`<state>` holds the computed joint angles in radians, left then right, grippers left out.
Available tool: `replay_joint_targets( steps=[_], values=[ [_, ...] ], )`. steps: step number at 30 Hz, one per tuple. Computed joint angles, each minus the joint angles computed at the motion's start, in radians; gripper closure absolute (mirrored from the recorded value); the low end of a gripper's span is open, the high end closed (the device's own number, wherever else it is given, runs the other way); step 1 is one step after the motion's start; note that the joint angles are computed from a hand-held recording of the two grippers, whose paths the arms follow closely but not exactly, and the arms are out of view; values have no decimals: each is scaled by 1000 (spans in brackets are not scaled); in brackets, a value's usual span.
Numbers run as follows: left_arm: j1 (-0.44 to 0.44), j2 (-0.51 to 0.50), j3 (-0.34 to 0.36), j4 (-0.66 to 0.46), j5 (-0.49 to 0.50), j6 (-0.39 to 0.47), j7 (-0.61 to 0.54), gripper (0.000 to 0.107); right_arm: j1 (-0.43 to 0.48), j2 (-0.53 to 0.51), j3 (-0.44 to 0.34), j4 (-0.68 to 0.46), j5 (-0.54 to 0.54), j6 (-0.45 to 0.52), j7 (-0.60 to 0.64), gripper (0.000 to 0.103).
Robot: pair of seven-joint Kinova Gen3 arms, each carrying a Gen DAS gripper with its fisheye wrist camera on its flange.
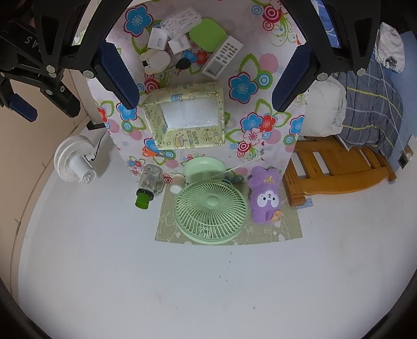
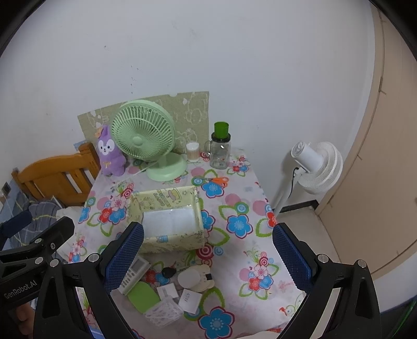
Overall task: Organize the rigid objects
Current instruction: 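Lower the left tool to the white remote while the right tool lowers to the white puck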
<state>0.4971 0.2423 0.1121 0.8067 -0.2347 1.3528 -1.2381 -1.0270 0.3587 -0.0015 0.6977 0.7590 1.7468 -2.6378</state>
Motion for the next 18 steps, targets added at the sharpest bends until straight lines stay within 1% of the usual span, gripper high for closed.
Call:
replay_joint_targets(
  steps=[1,3,6,10,18],
  values=[
    [-1,6,1,-9,3,9,-1,5,6,-8,-2,15,-7,-13,-7,2],
    [-1,6,0,-3,7,1,-1,5,18,-20,-9,39,-13,-35,-13,2],
    [10,11,-3,3,-8,-2,8,5,33,-20,-18,50,-19,-44,-5,2],
    [0,17,-3,12,11,-10,12,5,42,-28,-25,84,-17,-69,-11,2],
    [-6,10,-4,77,6,-76,14,5,79,-40,-43,149,-34,-128,-26,2]
  ],
)
